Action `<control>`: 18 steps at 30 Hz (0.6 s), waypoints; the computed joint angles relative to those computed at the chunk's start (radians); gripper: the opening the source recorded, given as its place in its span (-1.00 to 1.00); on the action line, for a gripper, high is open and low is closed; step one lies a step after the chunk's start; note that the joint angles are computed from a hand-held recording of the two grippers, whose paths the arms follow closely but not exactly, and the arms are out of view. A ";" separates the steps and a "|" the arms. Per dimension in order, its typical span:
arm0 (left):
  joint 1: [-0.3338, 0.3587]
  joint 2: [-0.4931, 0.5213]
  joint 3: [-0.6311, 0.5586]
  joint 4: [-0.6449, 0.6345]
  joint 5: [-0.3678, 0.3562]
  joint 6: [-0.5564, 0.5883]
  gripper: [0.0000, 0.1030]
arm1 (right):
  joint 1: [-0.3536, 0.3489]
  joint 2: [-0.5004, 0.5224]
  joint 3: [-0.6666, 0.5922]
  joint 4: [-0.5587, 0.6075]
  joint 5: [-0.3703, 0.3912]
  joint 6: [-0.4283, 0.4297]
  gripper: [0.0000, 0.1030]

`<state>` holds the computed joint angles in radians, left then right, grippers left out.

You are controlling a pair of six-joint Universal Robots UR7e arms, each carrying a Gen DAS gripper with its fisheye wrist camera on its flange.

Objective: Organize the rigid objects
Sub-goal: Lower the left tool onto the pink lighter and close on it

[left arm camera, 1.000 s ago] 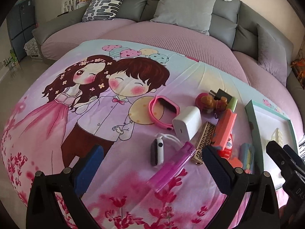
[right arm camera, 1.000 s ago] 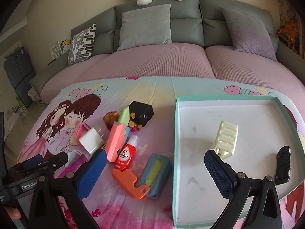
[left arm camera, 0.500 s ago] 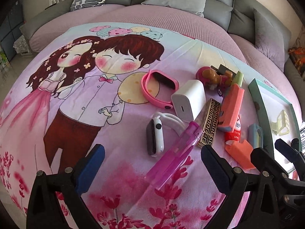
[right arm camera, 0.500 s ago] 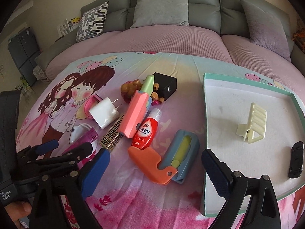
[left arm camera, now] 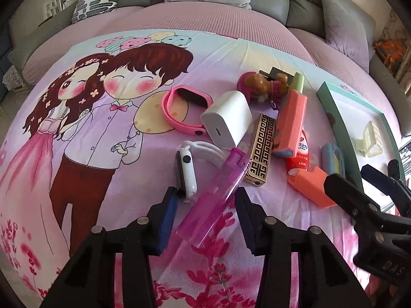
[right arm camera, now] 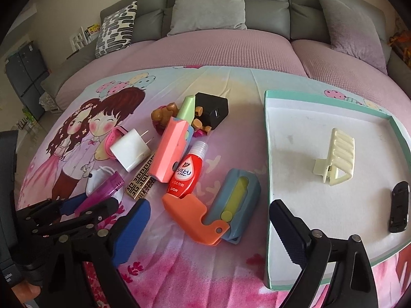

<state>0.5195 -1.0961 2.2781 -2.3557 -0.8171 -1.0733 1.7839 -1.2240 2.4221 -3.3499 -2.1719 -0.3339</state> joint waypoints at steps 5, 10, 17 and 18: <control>-0.009 -0.005 -0.004 0.029 0.006 0.004 -0.08 | -0.002 -0.019 0.004 0.010 0.007 0.013 0.61; -0.011 -0.018 0.003 0.035 0.002 0.007 -0.08 | 0.006 -0.014 0.001 0.015 0.009 0.006 0.59; -0.022 -0.022 -0.001 0.066 0.020 0.007 -0.08 | 0.004 -0.006 0.001 0.017 0.004 0.009 0.59; -0.022 -0.023 -0.001 0.069 0.021 0.006 -0.08 | 0.003 -0.007 0.001 0.019 0.004 0.009 0.59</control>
<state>0.4970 -1.1194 2.2775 -2.2869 -0.7964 -1.0677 1.7864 -1.2309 2.4234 -3.3307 -2.1678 -0.3254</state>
